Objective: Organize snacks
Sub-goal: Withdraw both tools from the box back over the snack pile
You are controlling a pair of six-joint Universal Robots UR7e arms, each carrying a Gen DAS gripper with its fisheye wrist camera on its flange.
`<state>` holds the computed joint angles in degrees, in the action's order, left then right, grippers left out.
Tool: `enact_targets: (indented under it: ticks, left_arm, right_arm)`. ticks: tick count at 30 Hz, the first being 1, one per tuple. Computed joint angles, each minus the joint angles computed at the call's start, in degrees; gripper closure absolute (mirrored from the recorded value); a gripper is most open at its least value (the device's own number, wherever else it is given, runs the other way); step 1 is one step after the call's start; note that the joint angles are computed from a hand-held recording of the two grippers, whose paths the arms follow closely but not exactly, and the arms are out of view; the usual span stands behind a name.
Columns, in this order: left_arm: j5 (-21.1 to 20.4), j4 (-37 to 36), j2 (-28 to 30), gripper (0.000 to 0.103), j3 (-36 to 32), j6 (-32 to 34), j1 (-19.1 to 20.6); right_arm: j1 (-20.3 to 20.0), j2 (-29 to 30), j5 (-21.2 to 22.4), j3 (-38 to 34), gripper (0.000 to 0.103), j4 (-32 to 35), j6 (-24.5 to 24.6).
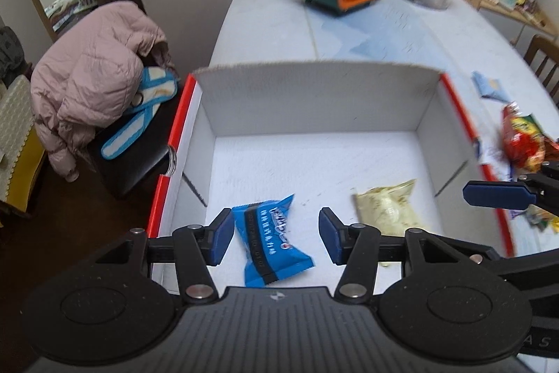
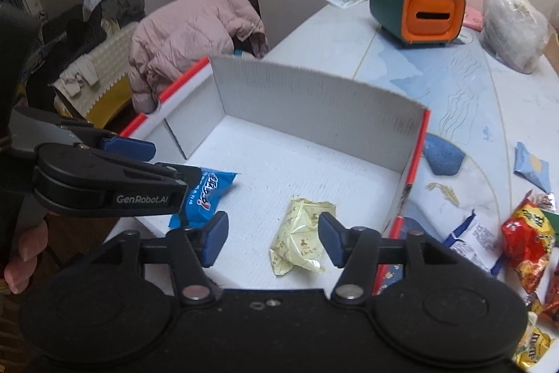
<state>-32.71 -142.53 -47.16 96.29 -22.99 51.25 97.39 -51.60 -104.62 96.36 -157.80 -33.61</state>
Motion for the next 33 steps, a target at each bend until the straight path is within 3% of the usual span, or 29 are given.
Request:
enact_targets:
  ticks: [11, 15, 22, 27, 33]
  left_arm:
    - [-3.12, -12.68, -1.66, 0.044, 5.28, 5.73, -4.06]
    - [-4.55, -16.68, -1.09, 0.029, 6.19, 7.23, -5.28]
    - [-6.48, -20.75, 1.43, 0.029, 5.97, 8.22, -7.22]
    - [-8.24, -21.41, 3.74, 0.029, 4.57, 6.17, -8.07]
    - [-9.05, -21.84, 8.34, 0.028, 1.56, 6.30, -9.48]
  right_arm:
    - [-0.79, -7.01, 3.82, 6.21, 0.023, -5.69, 0.63]
    - [-1.63, -9.93, 4.62, 8.84, 0.015, -7.92, 0.70]
    - [-4.13, -14.51, 5.73, 11.89, 0.003, -10.47, 1.62]
    - [-6.63, -17.65, 6.54, 13.43, 0.001, -11.34, 0.88]
    - [-10.76, -22.12, 6.65, 16.03, 0.000, -12.90, -3.47]
